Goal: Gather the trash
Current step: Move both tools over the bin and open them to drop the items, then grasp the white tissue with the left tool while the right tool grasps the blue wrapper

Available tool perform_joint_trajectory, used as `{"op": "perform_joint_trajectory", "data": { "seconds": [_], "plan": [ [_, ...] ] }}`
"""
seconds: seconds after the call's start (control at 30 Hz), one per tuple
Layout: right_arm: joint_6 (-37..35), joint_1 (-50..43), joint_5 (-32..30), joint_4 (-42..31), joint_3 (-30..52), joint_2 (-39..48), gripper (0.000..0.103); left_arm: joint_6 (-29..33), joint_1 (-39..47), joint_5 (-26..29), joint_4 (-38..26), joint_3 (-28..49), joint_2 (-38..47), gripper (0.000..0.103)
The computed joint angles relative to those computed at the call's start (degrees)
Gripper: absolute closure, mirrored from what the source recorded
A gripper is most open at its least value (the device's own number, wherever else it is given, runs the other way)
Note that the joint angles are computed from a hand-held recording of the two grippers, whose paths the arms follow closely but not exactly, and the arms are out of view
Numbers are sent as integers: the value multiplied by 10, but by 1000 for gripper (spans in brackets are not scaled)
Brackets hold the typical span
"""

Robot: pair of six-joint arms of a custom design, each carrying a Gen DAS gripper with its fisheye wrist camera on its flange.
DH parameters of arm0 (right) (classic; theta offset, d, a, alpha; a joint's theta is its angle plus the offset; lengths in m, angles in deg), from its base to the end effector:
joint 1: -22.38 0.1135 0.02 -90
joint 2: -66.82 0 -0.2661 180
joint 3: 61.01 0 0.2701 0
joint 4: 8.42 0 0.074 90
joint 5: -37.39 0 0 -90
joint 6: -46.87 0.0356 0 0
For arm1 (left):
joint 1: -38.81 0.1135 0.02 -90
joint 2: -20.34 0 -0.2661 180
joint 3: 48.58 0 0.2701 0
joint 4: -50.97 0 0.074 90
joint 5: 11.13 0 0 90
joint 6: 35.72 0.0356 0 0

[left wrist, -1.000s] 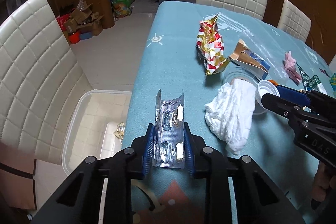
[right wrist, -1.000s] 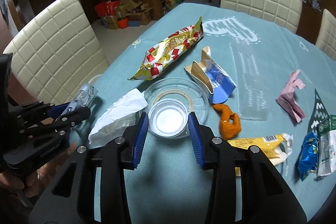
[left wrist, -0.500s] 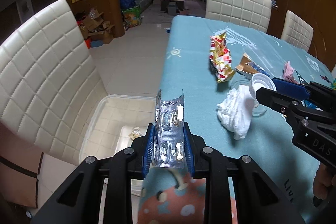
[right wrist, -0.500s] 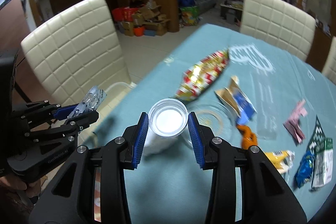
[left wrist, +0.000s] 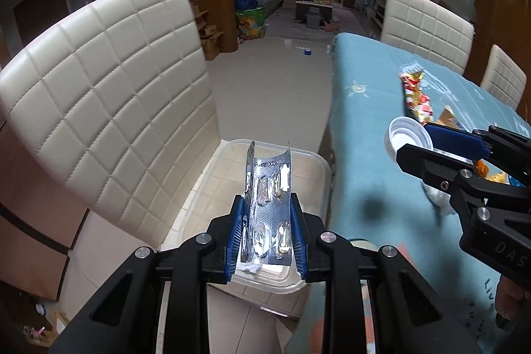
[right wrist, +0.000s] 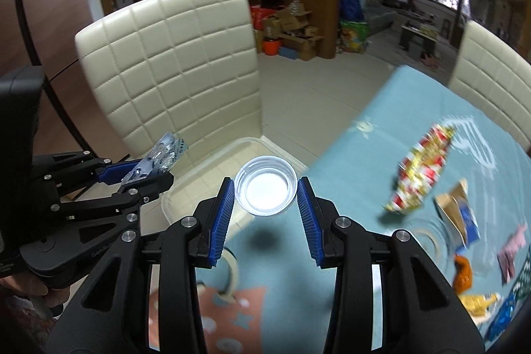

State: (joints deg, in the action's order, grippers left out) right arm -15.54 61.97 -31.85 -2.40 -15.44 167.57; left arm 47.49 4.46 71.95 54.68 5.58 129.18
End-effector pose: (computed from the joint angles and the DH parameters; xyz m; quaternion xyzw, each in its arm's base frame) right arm 0.2346 0.1777 0.0720 -0.0338 0.9233 0.0492 0.3793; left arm 0.2756 -0.1832 0.0600 0.2045 0.9186 -0.0639 0.3322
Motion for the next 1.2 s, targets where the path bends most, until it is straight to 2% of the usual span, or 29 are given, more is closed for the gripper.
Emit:
{"op": "perform_joint_trajectory", "data": {
  "seconds": [0.17, 0.2, 0.23, 0.27, 0.53, 0.83, 0.93, 1.0, 1.1, 1.2],
  "plan": [
    [-35, 6, 3, -6, 58, 38, 57, 9, 37, 6, -4, 18, 14, 77],
    [-40, 6, 11, -9, 70, 46, 44, 11, 44, 8, -4, 22, 17, 77],
    [-43, 6, 15, -6, 72, 47, 36, 11, 50, 8, -2, 24, 19, 77],
    [-45, 5, 16, -2, 74, 48, 35, 12, 53, 9, -1, 26, 21, 77],
    [-29, -21, -14, -9, 79, 63, 34, 9, 59, 16, -10, 41, 36, 77],
    [9, -34, -12, -12, 22, 18, 33, -1, 31, 14, -27, 65, 46, 74],
    [23, -33, -1, -12, -6, -6, 32, -10, 18, 8, -37, 74, 48, 65],
    [35, -34, 5, -12, -29, -26, 32, -24, 10, -4, -43, 77, 48, 39],
    [52, -35, 9, -10, -59, -52, 32, -37, -1, -19, -25, 64, 37, 36],
    [70, -33, 17, -13, -96, -86, 32, -39, -16, -28, -33, 67, 34, 36]
  ]
}}
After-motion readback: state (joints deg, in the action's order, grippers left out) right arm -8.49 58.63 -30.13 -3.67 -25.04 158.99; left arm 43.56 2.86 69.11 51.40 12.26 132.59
